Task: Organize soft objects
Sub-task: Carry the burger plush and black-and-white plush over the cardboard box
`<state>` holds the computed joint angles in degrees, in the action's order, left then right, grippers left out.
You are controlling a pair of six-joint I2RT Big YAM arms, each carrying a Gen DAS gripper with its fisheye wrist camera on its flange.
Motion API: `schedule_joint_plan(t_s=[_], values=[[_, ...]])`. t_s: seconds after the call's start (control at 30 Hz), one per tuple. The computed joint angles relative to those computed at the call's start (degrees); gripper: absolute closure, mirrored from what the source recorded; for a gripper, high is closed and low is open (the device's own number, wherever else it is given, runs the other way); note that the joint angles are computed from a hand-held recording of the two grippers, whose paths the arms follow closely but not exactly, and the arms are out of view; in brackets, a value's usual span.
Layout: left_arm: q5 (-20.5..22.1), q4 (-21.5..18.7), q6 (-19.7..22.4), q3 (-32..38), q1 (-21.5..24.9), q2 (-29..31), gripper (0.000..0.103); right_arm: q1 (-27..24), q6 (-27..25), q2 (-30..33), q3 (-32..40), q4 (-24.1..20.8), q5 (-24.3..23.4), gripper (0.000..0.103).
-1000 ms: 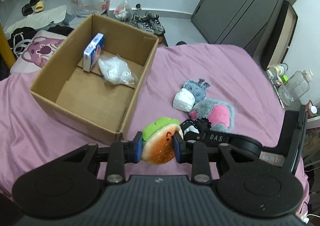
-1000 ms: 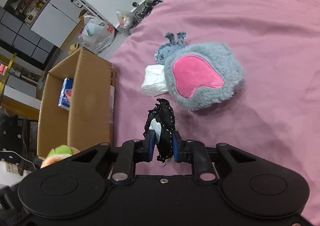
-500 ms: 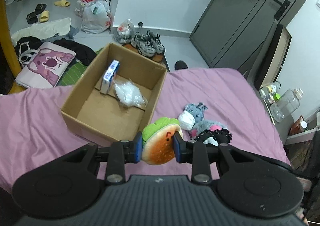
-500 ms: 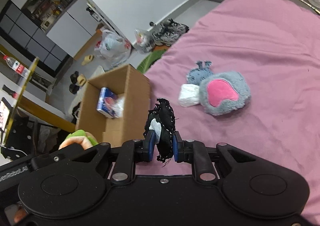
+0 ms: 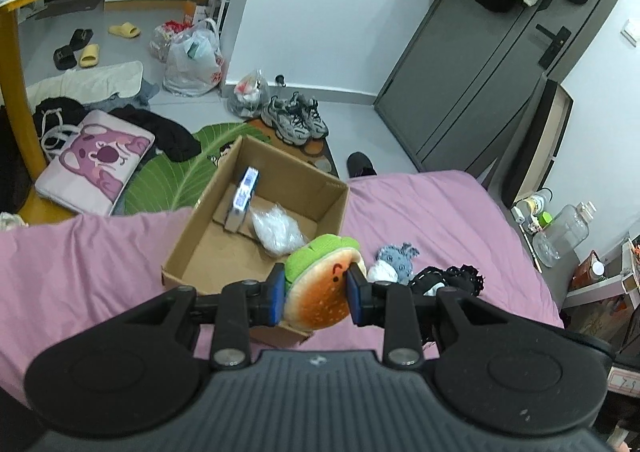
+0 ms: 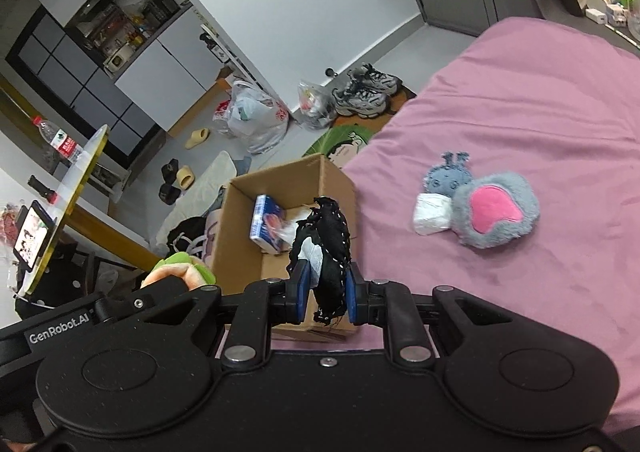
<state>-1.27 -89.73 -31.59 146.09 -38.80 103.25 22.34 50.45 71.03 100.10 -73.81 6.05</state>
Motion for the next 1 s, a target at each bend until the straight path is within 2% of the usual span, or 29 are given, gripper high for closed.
schedule_joint_plan(t_s=[0.47,0.6,1.0], values=[[3.4,1.9,3.7,0.0,5.4,0.8,0.073,1.5,-2.2,5.4,5.3,2.3,1.2,0.084],[3.6,1.6,5.3,1.4,6.6,2.3,0.073,1.0,-2.9,7.4,6.6,2.8,0.4,0.084],[6.0,1.7,6.5,2.3,8.5,6.0,0.073,-0.8,-6.7,11.7,8.2,5.5,-2.6,0.084]])
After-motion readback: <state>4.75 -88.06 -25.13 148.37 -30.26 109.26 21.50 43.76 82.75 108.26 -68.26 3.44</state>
